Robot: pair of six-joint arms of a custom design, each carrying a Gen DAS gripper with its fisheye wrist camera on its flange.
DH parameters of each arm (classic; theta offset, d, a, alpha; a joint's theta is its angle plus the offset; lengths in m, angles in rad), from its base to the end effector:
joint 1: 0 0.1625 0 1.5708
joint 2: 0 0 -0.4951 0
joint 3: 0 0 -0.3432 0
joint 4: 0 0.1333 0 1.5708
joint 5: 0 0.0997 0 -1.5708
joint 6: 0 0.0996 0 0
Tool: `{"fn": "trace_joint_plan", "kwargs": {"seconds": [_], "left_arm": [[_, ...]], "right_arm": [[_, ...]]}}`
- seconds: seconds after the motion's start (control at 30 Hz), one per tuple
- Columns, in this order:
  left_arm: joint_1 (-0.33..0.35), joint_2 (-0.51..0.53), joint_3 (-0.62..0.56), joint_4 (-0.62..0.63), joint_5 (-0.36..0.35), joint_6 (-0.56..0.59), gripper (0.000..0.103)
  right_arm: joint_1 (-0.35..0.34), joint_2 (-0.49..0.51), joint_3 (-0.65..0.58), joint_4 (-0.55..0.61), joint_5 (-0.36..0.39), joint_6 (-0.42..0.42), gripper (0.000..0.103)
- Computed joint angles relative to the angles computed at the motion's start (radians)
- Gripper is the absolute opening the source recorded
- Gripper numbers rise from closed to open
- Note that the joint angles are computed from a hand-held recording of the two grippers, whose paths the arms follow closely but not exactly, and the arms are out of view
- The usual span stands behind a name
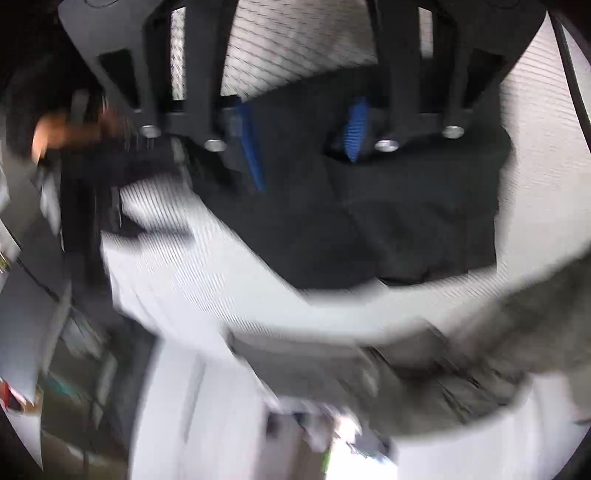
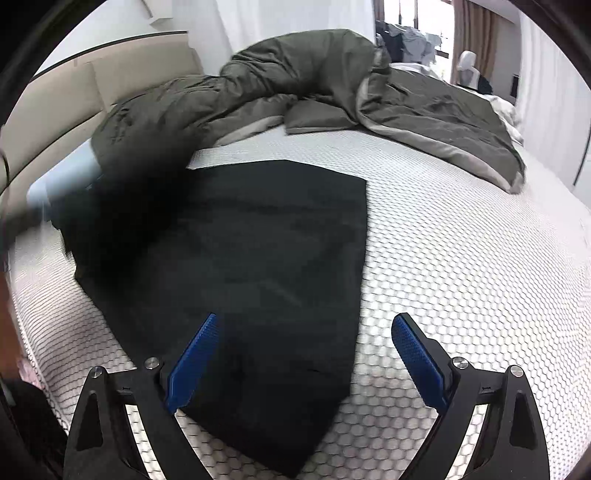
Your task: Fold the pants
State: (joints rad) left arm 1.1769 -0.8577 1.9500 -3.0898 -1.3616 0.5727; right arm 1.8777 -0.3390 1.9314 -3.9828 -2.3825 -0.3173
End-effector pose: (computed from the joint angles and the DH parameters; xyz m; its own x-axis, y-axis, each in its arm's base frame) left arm -0.0931 -0.6251 0.1849 -0.5976 0.7044 -0.3832 0.8010 0.5461 -0.2454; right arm 0.2327 -0.5322 0.0101 -0.7112 0.0797 0.6985 -0.4506 0.7110 -0.5399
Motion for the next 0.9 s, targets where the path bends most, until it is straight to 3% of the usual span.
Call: {"fn": "trace_joint_plan", "kwargs": {"seconds": [0.1,0.17,0.23,0.27,0.37,0.4,0.5,0.6,0.73,0.83,0.9], "left_arm": [[0.011,0.024,-0.004,0.07,0.055,-0.008,0.04],[0.03,-0.004,-0.007,0.094,-0.008,-0.022,0.041],[0.05,-0.041,-0.016,0.109,-0.079,-0.034,0.059],[0.064,-0.06,-0.025,0.118,-0.113,-0.03,0.061],[0.104,-0.124,0.005,0.043,-0.168,-0.034,0.072],[0.121,-0.131,0.009,-0.017,-0.182,-0.046,0.081],[0.176,-0.137,-0.038,-0.044,-0.21,-0.117,0.083],[0.212,-0.124,-0.081,-0.057,-0.151,-0.18,0.083],[0.225,-0.069,-0.118,-0.092,0.069,-0.219,0.082],[0.256,-0.032,-0.197,0.02,0.099,-0.284,0.079],[0.266,-0.016,-0.225,0.044,0.1,-0.28,0.079]], "right_arm": [[-0.012,-0.01,0.008,0.007,-0.019,0.036,0.096],[-0.016,-0.019,0.018,0.012,-0.019,0.059,0.096],[-0.015,-0.019,0.02,0.002,-0.01,0.054,0.096],[-0.012,-0.016,0.016,-0.004,-0.004,0.043,0.096],[0.002,0.004,-0.003,-0.012,0.032,-0.009,0.096],[0.007,0.015,-0.014,-0.013,0.052,-0.037,0.096],[0.028,0.053,-0.053,-0.025,0.094,-0.121,0.096],[0.044,0.084,-0.091,-0.034,0.157,-0.175,0.096],[0.064,0.125,-0.163,0.021,0.195,-0.224,0.096],[0.085,0.17,-0.243,0.078,0.144,-0.295,0.096],[0.098,0.194,-0.287,0.115,0.072,-0.34,0.096]]}}
